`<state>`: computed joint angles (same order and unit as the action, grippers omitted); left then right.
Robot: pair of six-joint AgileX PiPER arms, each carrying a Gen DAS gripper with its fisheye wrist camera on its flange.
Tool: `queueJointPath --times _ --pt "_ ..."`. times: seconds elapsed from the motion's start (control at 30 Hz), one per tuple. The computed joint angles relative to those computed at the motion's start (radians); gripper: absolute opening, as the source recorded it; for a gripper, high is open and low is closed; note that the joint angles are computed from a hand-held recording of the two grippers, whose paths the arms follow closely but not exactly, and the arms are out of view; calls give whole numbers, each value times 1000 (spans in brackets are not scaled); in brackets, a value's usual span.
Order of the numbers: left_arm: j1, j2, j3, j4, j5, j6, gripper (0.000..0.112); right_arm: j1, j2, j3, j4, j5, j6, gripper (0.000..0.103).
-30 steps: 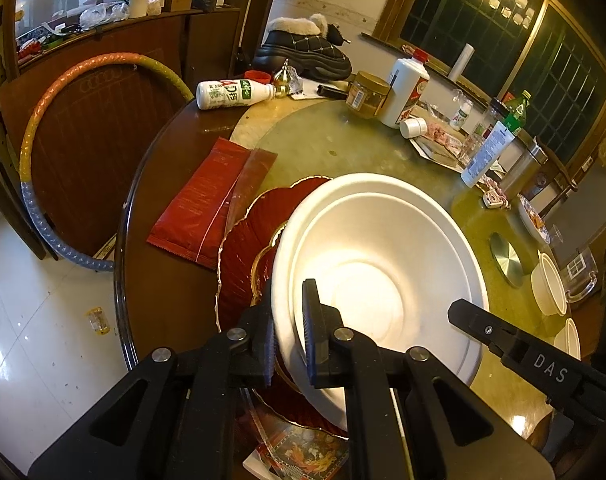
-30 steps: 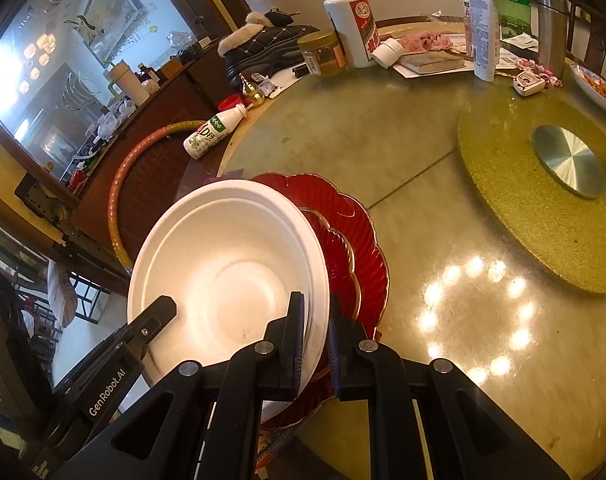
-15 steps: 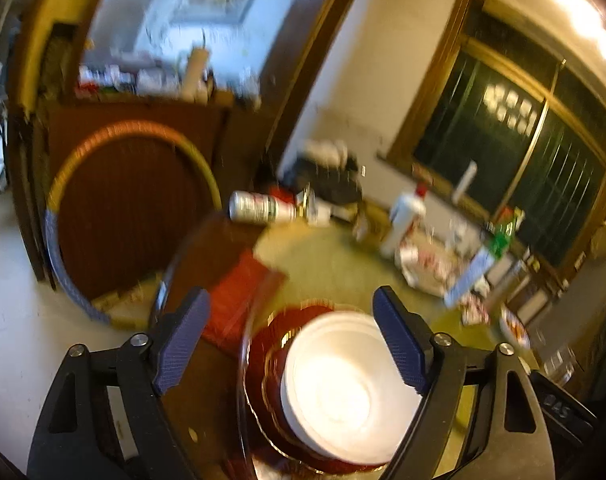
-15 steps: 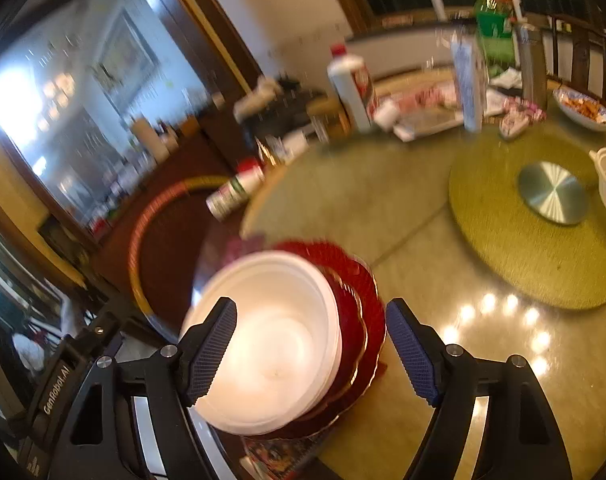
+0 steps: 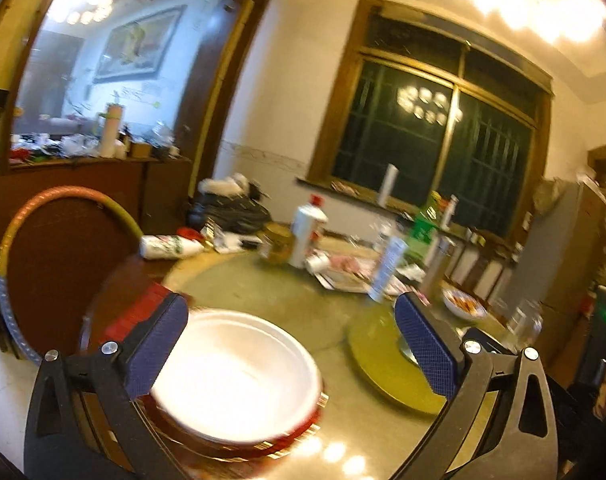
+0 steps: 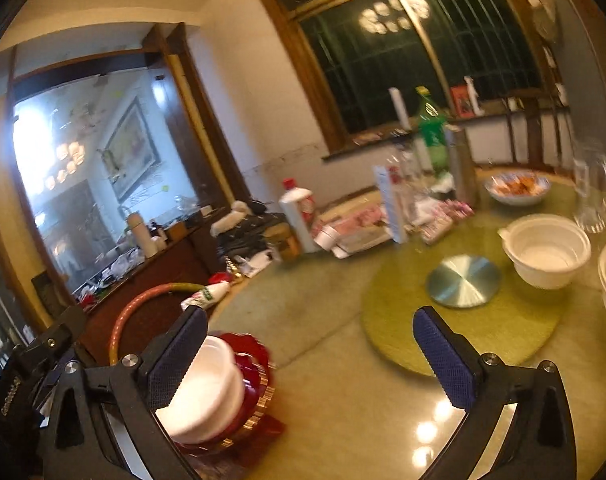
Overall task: Organize plates and bowls
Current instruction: 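Move both tools to the beige ribbed bowl and grasp its rim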
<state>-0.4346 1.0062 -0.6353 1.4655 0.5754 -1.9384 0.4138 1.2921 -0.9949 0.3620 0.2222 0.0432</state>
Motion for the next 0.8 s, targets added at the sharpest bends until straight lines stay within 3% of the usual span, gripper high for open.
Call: queueJointPath --times 0.17,0.27,0.4,0.53,0.63,0.8 --pt "-71 151 -69 -14 -33 2 103 -201 45 31 500 88 -427 103" --pt "-78 249 -137 -128 -84 103 103 -294 69 68 726 127 -638 103" --pt "-52 373 -282 -493 -160 432 103 -407 110 20 715 271 -619 103" --pt "-24 528 -457 -893 -190 763 103 -513 166 -117 581 434 -521 103" --pt "-28 632 -603 -1148 -154 1004 103 -600 236 -262 523 583 -487 103" --pt "-43 878 -964 -1477 -5 1304 103 -678 444 -616 301 795 -342 103"
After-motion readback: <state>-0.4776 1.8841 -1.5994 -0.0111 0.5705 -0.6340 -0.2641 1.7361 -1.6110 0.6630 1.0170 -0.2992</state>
